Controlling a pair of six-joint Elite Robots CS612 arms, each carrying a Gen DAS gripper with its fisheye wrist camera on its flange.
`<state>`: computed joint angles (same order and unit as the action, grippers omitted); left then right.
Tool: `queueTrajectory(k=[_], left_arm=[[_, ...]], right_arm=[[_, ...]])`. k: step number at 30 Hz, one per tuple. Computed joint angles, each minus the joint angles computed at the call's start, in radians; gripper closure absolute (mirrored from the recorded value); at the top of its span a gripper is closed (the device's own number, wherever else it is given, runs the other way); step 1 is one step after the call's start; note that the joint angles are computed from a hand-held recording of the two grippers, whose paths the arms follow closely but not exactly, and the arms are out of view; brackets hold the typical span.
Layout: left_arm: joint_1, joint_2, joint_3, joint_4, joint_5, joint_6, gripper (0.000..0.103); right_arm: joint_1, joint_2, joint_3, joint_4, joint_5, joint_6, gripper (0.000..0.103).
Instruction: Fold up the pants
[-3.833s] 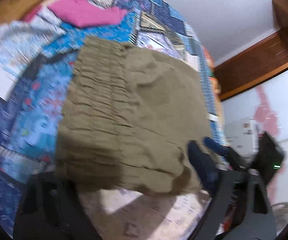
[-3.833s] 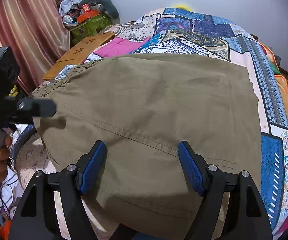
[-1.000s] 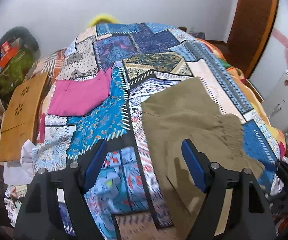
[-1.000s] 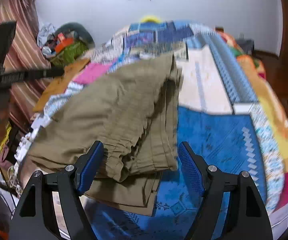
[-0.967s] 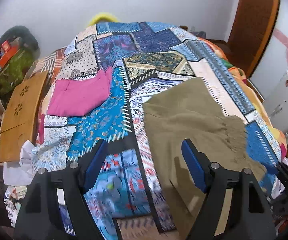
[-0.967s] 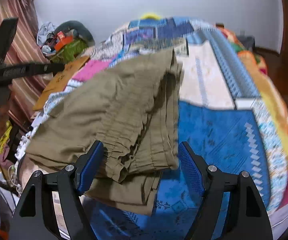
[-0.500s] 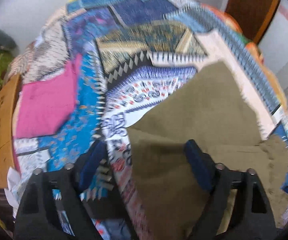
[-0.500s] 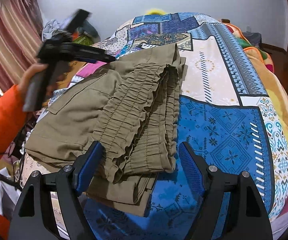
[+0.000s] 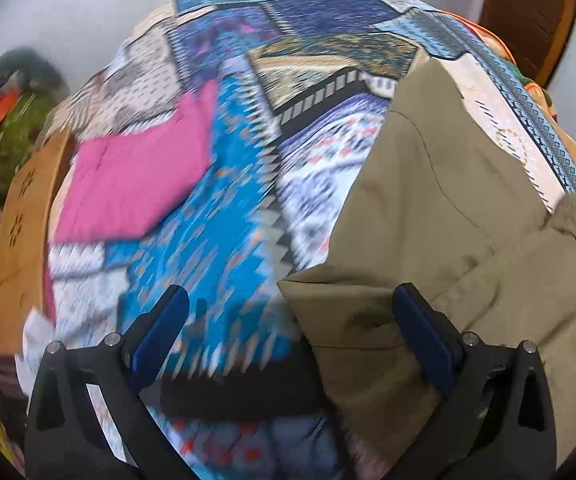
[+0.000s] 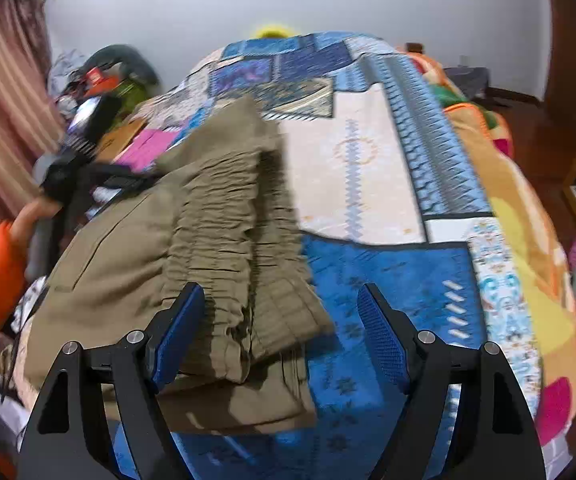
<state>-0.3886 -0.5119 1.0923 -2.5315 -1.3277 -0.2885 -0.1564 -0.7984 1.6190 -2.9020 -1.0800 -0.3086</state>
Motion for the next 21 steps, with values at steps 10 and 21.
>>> queueTrajectory(k=[10, 21], left_arm=[[-0.014, -0.159, 0.300, -0.128, -0.002, -0.107, 0.000], [-0.018, -0.235, 0.475, -0.315, -0.123, -0.200, 0.028]], right_arm=[[-0.009, -0.032, 0.052, -0.091, -0.033, 0.027, 0.026], [0.001, -0.025, 0.079, -0.096, -0.049, 0.029, 0.031]])
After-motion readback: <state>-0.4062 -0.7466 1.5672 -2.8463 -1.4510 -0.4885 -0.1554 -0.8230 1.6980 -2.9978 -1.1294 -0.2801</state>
